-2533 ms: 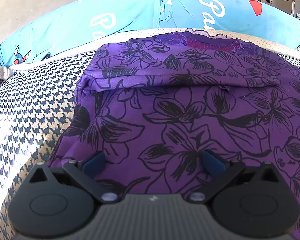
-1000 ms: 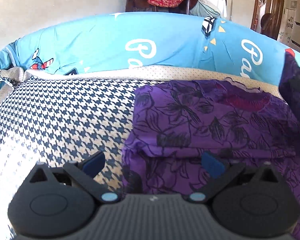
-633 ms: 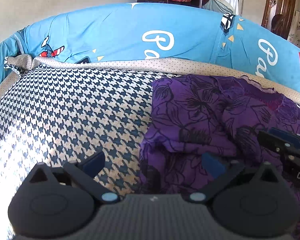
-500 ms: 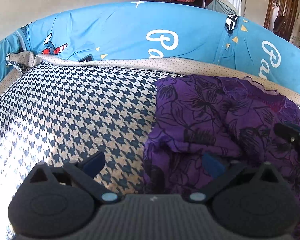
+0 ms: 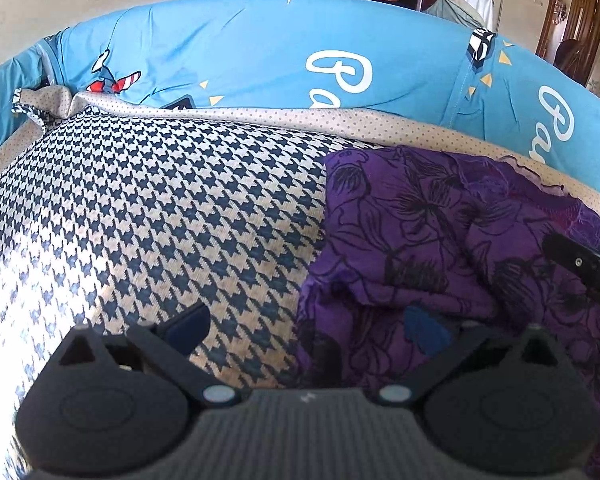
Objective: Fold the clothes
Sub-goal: 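Open the right gripper and withdraw it toward the left gripper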
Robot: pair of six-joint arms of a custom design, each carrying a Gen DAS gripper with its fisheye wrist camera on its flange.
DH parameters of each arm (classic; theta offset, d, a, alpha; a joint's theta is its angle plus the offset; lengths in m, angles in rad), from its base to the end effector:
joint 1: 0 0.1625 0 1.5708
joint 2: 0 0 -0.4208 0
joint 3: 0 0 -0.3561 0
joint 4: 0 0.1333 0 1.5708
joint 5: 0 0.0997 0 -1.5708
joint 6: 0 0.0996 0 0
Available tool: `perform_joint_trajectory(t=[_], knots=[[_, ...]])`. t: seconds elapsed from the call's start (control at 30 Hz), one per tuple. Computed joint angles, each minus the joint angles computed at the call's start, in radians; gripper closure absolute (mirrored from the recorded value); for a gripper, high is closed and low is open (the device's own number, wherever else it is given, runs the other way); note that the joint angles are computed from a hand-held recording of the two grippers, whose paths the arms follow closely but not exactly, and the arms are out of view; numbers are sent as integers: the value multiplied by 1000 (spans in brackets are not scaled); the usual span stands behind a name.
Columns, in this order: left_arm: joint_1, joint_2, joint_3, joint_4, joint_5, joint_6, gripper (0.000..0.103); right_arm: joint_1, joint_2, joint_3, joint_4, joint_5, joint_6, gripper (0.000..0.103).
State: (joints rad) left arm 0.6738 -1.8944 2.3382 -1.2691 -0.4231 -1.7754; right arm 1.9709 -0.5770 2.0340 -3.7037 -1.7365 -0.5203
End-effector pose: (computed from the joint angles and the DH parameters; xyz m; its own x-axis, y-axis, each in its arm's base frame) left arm -0.0425 -0.3207 0.3109 -0.6084 -0.5925 -0.5281 0.1058 0.5989 -0.7938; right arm 0.3150 -0.4448 0.0240 -0.6720 -0.6081 0.4227 -0.7353 0.4797 -0.4788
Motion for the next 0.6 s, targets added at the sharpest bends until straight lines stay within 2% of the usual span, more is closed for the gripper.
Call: perform_joint_trajectory(t=[0.07,0.17,0.27,0.37,0.5,0.6], knots=[[9,-3,2,-12,1,10,0,-3,0,0,18,25,14,46],[24,-8,8,-49,1,34,0,5,22,-6,19,10,-41,44],[34,-13,9,-65,7,37,0,4,31,-6,42,11,-61,45],[40,-19,8,-66,13,28,0,-3,17,9,113,51,-51,44],[44,-24,2,-49,16,4,0,-8,-20,38,227,134,-147,44],[39,-27,-11,7,18,-45,0,-15,-58,51,319,214,-160,45]])
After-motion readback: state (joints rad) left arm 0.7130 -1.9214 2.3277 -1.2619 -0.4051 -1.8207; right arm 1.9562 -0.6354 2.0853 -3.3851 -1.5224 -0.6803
